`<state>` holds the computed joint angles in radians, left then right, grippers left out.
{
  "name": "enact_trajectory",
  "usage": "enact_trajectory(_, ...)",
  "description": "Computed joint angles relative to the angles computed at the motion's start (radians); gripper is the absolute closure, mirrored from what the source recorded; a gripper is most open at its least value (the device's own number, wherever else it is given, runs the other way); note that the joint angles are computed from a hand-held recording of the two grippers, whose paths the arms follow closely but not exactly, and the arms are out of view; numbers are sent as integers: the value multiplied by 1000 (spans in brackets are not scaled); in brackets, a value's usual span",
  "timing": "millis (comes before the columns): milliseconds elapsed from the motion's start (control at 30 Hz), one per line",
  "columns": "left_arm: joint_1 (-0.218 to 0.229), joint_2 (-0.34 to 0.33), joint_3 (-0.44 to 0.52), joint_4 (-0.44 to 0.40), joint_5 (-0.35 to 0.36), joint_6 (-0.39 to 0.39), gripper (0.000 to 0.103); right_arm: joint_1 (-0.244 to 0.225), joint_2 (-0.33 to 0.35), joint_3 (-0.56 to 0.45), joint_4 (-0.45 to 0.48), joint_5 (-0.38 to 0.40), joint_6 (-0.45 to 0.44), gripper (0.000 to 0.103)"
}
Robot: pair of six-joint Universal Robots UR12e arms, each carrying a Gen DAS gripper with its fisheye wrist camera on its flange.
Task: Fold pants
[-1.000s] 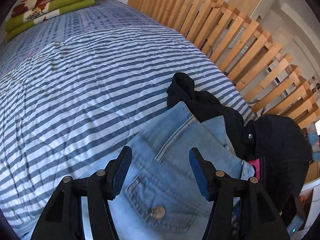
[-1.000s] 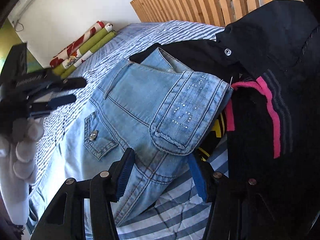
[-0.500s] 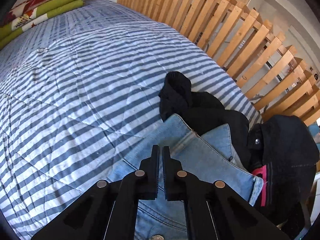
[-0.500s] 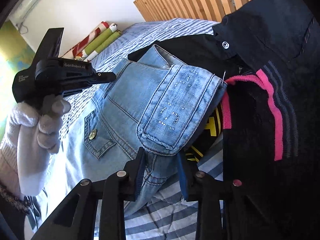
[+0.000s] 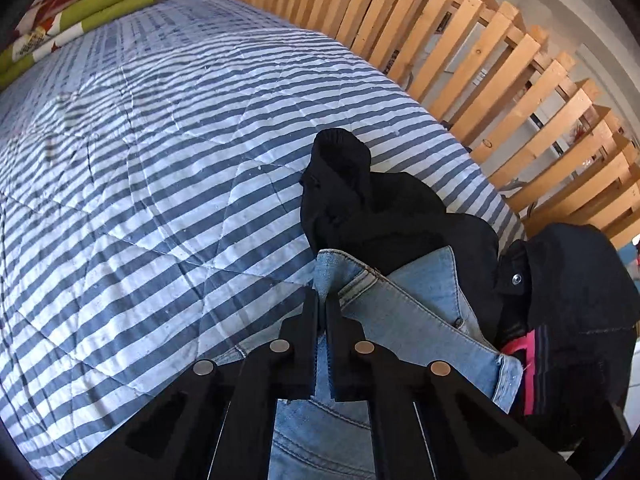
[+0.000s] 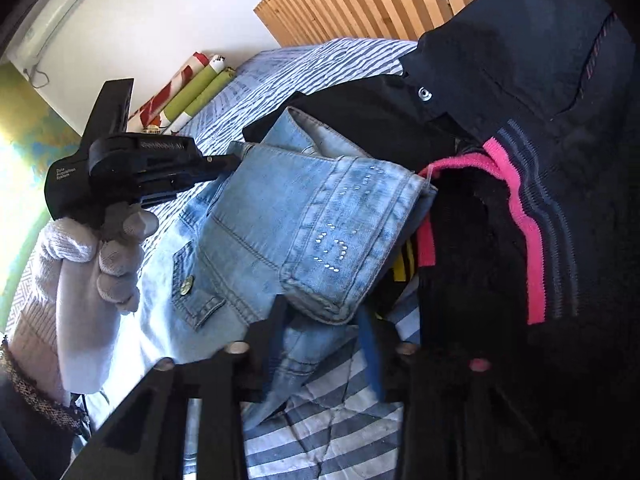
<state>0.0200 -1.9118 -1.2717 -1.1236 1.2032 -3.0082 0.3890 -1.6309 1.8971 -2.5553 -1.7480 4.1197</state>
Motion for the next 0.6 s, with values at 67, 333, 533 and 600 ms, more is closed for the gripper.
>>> enact_trajectory(67,4,23,-18,32,-10,8,101,15,-1,-2,-10,-39,-13,78)
enact_trajectory(333,-26,70,-24,75,28,23,101,39,-42,44,-64,-86,19,81)
enact_trajectory(533,-82,48,6,52,60,80,102,92,-56,81,-128,-208,12,80)
enact_trajectory(600,-95,30,18,25,65,77,102,82,-59,83,-106,-184,-16,75)
